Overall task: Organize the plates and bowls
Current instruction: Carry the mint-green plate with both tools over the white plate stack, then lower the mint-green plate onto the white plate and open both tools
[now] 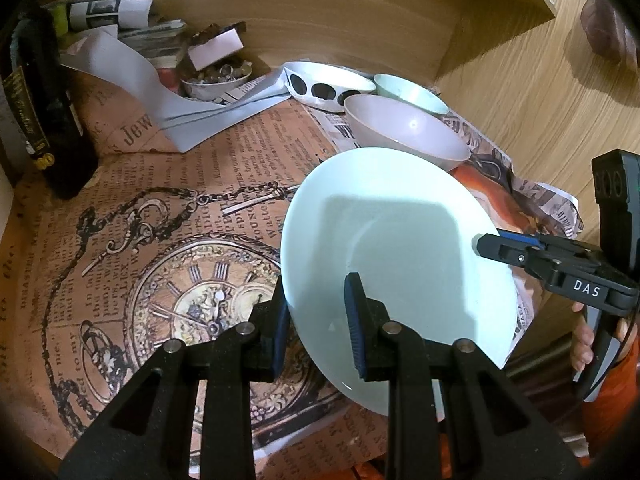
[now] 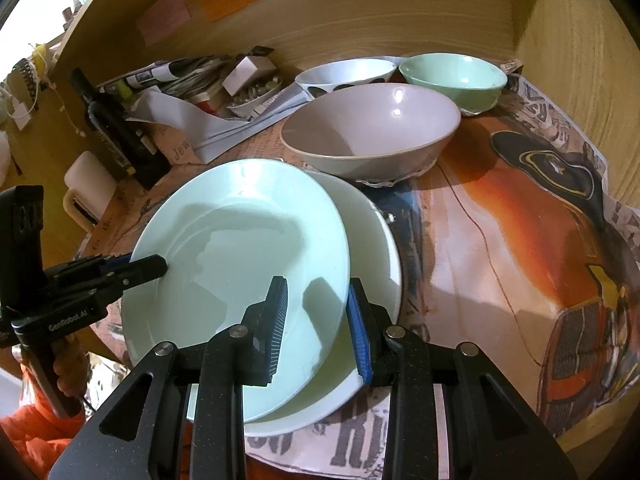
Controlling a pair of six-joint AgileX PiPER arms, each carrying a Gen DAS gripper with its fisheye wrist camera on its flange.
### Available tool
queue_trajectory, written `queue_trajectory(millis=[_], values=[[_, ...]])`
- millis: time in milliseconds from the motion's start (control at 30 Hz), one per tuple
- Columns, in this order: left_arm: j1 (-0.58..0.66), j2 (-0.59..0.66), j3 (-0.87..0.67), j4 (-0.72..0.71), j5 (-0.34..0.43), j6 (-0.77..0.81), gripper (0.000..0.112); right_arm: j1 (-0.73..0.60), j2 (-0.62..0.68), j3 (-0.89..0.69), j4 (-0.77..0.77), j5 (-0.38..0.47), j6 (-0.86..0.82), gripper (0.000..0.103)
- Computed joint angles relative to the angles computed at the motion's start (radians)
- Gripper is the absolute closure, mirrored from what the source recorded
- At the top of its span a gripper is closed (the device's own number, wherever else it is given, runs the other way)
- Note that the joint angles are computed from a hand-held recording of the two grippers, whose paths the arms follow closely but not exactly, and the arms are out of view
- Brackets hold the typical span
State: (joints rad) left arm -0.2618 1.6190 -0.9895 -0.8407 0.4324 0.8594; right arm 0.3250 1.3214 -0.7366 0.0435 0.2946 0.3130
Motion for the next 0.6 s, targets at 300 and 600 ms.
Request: queue_trajectory(millis=[300,600], values=[[-0.026,0.044,-0.069,0.118,0.015,-0.124,0.085,0.018,0.000,0.012,-0.128,-0.009,0.126,0.076],[-0.075,0.084,-0.110,0.275,-0.014,-0.299,0.083,-0.004,-0.021,0.034,-0.069,-0.028,0.051,0.076]])
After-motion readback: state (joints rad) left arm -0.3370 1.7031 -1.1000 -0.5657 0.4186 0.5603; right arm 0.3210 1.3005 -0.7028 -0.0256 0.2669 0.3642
